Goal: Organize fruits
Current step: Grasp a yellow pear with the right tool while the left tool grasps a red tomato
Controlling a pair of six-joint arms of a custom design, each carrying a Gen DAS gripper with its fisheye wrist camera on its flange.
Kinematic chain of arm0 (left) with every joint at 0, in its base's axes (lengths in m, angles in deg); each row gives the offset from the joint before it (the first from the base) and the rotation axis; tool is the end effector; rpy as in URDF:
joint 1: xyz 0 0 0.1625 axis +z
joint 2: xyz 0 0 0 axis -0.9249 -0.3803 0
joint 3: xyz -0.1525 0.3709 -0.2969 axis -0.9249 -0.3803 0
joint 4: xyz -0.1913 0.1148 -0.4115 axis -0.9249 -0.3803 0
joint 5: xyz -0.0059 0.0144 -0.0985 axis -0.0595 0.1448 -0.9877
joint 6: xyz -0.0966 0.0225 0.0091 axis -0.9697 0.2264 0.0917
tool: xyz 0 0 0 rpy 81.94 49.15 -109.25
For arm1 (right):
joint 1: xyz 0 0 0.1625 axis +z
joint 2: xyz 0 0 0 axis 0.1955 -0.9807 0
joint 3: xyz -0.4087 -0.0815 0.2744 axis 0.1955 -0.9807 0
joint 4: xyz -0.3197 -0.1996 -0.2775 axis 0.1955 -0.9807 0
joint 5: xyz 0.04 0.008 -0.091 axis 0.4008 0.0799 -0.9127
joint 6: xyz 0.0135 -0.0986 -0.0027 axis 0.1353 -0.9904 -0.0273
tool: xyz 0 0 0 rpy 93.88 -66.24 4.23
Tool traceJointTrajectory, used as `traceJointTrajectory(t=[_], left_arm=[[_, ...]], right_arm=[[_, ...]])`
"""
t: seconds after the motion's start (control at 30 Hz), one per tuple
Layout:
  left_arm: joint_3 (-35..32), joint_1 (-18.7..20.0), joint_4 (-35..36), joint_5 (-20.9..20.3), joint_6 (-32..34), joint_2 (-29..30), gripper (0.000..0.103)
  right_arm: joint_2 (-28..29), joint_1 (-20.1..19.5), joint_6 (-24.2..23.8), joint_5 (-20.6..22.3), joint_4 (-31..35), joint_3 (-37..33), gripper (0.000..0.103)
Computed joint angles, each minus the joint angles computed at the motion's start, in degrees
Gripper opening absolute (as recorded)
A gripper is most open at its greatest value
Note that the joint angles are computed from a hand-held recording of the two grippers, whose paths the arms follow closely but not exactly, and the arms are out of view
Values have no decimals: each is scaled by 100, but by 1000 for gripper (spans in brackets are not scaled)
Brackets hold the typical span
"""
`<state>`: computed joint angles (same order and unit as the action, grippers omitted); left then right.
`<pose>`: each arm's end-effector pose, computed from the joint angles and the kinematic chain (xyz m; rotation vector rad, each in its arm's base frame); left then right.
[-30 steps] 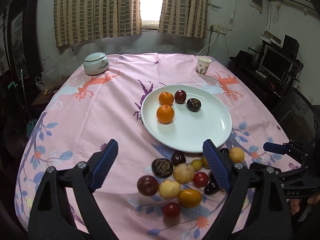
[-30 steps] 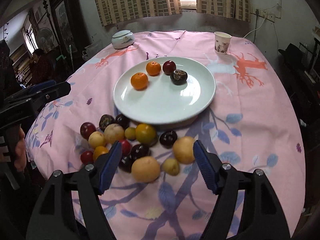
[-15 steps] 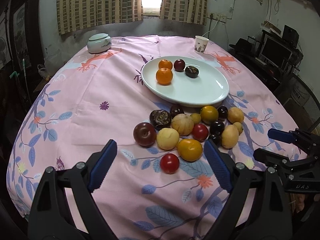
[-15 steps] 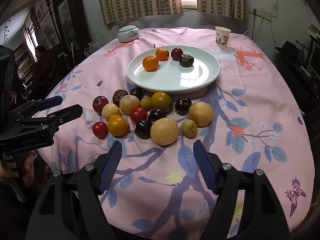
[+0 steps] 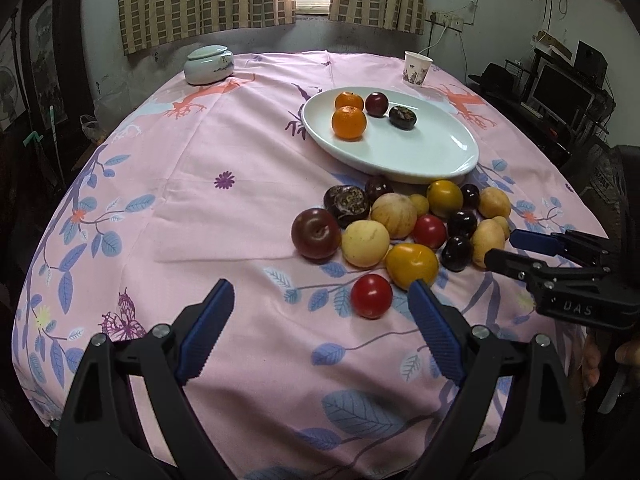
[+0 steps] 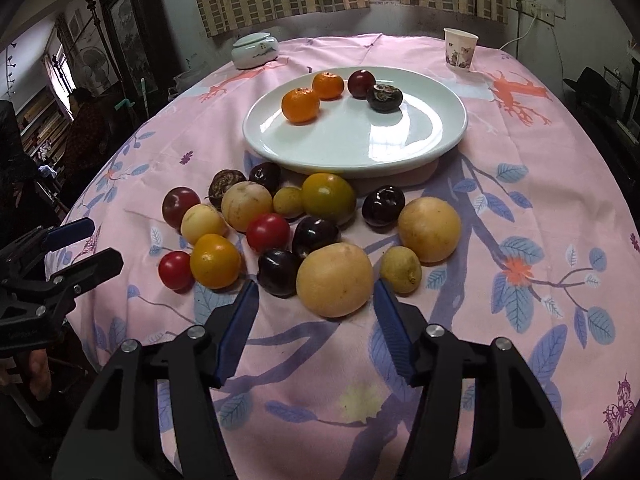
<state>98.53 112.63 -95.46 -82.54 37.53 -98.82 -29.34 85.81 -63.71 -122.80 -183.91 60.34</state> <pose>-0.2309 -0.5157 0.1489 0.7343 2.3608 -0.7010 0.1485 -0.5060 0.1810 0.3897 -2.4347 0.7781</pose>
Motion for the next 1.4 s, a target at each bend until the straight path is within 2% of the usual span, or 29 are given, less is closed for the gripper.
traceJointTrajectory(t=[0.13,0.17,0.2,0.33,0.57,0.63,0.67,0.7,0.73,0.77,0.83,0.93,1.13,1.4], left_arm=[[28,4,48,-62,28,35,90],[26,5,53,-57,34,56,90],[20,10,57,-54,30,80,90],[-35,49,129,-49,18,170,90],[-194,114,131,-83,110,476,89],[-255,168,186,-175,73,541,71],[-297,223,266,-305,41,557,47],[-347,323,355,-674,37,532,35],[-385,378,450,-899,-19,528,32],[-373,365,380,-884,20,563,30],[-344,288,284,-725,172,632,29],[-312,299,276,-995,140,521,28],[-167,65,51,-772,229,308,28],[-139,11,99,-814,184,197,28]], right_arm=[[244,-30,-129,-261,-145,-163,52],[270,-60,-160,-223,-204,-187,45],[304,-69,-187,-290,-169,-236,42],[239,12,-189,-405,-137,-135,42],[-185,68,-70,-281,-285,381,42],[-264,16,8,-214,-253,442,42],[-296,-7,47,-187,-244,462,42],[-327,-25,83,-159,-230,472,42],[-361,-49,120,-114,-220,488,42],[-389,-65,148,-74,-197,496,42],[-428,-83,177,-4,-179,514,42],[-449,-78,199,62,-190,539,42],[-438,-7,195,132,-184,547,42],[-404,69,180,106,-229,545,42]])
